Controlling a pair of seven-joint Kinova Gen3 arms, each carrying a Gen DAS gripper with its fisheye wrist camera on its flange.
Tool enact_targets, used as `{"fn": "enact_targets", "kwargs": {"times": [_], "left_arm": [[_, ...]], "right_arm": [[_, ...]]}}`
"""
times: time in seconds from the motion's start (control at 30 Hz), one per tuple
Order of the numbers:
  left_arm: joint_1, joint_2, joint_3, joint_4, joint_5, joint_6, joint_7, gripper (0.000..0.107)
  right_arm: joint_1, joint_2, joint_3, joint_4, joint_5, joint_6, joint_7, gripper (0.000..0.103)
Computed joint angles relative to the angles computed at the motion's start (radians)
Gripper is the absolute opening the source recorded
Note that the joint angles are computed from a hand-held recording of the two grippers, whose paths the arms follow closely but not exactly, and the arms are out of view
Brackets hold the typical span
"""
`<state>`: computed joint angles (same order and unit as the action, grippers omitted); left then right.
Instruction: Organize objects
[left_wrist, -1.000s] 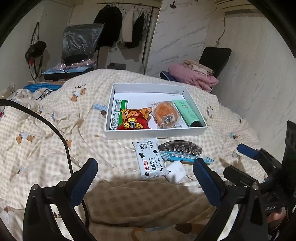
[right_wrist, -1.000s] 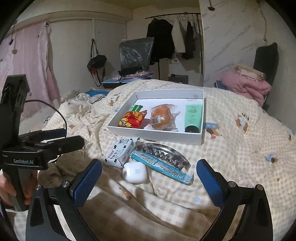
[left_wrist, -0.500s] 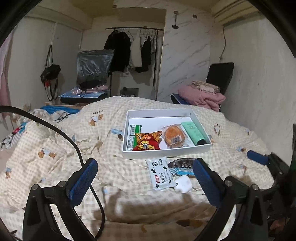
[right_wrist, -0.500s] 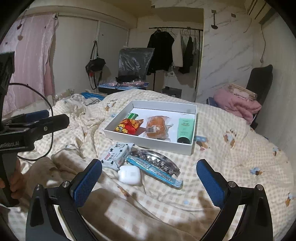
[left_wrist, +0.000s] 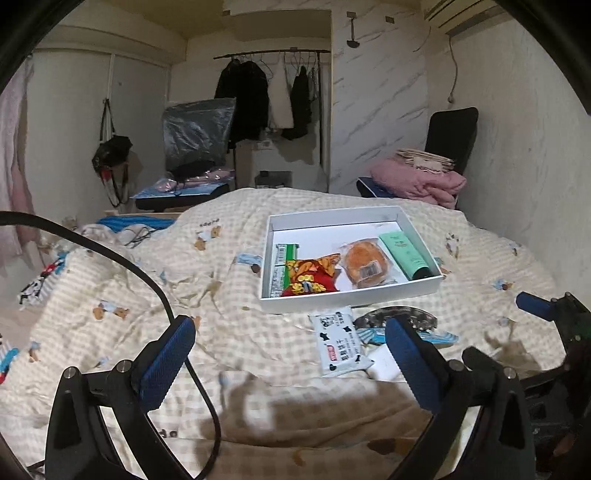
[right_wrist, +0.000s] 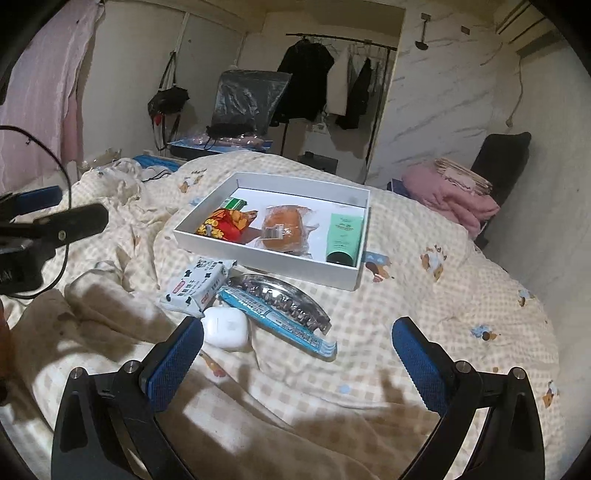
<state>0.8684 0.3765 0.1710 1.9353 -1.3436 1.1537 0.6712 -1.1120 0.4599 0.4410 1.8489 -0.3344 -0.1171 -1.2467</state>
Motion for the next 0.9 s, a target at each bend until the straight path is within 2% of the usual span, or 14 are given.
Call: {"fn": "enact_targets", "kwargs": {"times": [0.07, 0.17, 0.27, 0.47, 0.53, 0.63, 0.77, 0.9], "left_arm": [[-0.006, -0.009, 0.001, 0.016, -0.021, -0.027, 0.012, 0.103], [-0.014, -0.014, 0.006, 0.024, -0.037, -0.05, 0.005, 0.103], [-0.026, -0.02, 0.01, 0.026, -0.042, -0.078, -0.011, 0.103], [-0.076, -0.032, 0.013, 0.023, -0.042, -0.19, -0.077, 0.103], [-0.055, -0.025, 0.002, 0.018, -0.05, -0.173, -0.079, 0.103], [-0.041, -0.014, 0.0, 0.006, -0.045, -0.142, -0.09, 0.103], [-0.044, -0.012, -0.006, -0.007, -0.015, -0.14, -0.11, 0.103], [-0.047, -0.023, -0.011, 0.01, -0.021, -0.153, -0.079, 0.103]], "right_arm": [[0.004, -0.003, 0.0, 0.002, -0.008, -0.003, -0.005, 0.102], [0.065, -0.013, -0.066, -0.005, 0.019, 0.01, -0.012, 0.102], [0.081, -0.02, -0.091, 0.002, 0.035, 0.0, -0.015, 0.102], [0.184, -0.023, -0.19, -0.023, 0.078, 0.041, -0.065, 0.102], [0.212, -0.019, -0.217, -0.038, 0.103, 0.066, -0.087, 0.102], [0.21, -0.017, -0.213, -0.043, 0.141, 0.077, -0.121, 0.102], [0.226, -0.021, -0.233, -0.035, 0.181, 0.064, -0.153, 0.102], [0.252, -0.025, -0.261, -0.033, 0.203, 0.06, -0.174, 0.102]]}}
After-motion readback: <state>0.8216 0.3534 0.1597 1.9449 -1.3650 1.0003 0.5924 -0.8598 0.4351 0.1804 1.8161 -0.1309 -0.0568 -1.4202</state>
